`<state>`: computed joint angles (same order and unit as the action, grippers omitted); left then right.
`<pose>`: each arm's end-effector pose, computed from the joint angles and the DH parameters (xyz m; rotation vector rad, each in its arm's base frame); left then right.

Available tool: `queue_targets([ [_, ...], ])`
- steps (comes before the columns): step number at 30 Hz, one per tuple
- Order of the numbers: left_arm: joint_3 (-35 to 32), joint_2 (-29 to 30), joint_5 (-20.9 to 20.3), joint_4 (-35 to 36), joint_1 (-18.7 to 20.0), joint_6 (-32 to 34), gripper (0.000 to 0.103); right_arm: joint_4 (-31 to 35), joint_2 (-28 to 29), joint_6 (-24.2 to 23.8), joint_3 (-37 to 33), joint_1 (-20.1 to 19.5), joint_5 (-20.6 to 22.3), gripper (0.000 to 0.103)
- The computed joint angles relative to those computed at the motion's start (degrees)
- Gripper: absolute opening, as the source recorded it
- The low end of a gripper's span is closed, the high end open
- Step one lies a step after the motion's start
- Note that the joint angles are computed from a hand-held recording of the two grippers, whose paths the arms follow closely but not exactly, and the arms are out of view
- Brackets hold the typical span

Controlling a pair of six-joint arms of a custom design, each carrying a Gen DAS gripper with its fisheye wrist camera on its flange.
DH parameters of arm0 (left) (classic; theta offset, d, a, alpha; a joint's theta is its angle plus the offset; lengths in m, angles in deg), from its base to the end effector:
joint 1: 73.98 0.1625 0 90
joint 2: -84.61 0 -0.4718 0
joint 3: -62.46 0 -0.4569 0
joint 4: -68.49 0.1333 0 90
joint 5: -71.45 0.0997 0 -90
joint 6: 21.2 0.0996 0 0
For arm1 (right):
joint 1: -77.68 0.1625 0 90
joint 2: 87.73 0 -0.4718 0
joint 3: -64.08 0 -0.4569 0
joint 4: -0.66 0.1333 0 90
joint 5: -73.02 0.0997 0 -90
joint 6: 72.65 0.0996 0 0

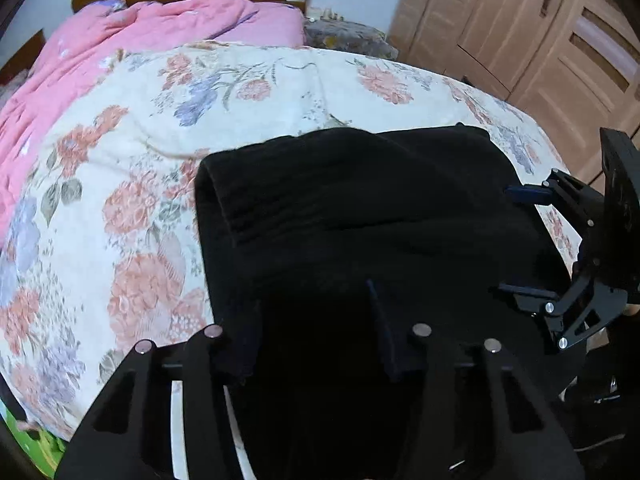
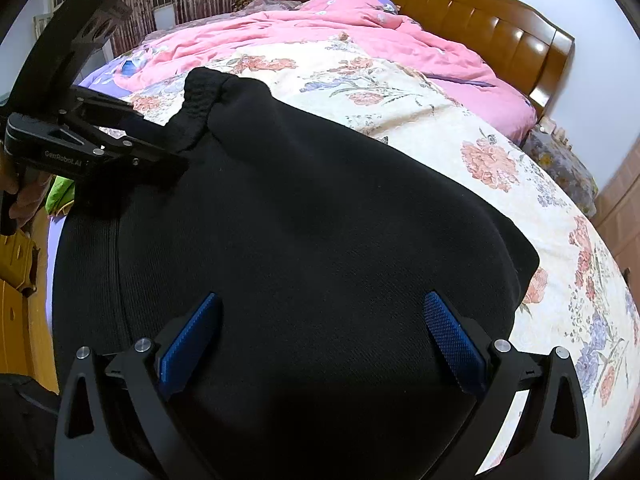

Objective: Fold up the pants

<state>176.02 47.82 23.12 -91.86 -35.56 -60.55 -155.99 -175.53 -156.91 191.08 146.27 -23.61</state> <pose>-0.3251 -0.5125 -0.0848 0.3186 2.4741 -0.5785 -0.0714 -0.5158 0.3033 1.3642 -2.3053 0.2716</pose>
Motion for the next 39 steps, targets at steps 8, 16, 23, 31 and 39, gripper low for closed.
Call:
queue_targets([
  [8,2.08,-1.01,-2.86,-6.57,0.39,2.48,0.039,-0.50,-0.12,0.16,0.31,-0.17,0.46,0.099],
  [16,1.00,-1.14,-4.69,-11.09,3.05,5.53,0.052,-0.85,-0.16,-0.09,0.43,-0.32,0.72,0.099],
  [23,0.02,-0.87,2.05,-2.79,0.28,4.34,0.036,-0.90,-0.12,-0.28,0.40,-0.24,0.62,0.099],
  [31,1.05,-4.80,5.15,10.69,-3.45,-4.45,0.029,-2.57,-1.86,-1.99,1.30,1.21,0.89,0.099],
  [39,-1.03,-3.04,5.25,19.14,-1.40,-10.07,0.041,-3.24,0.52,-0.55,0.60,0.70,-2.01,0.099],
])
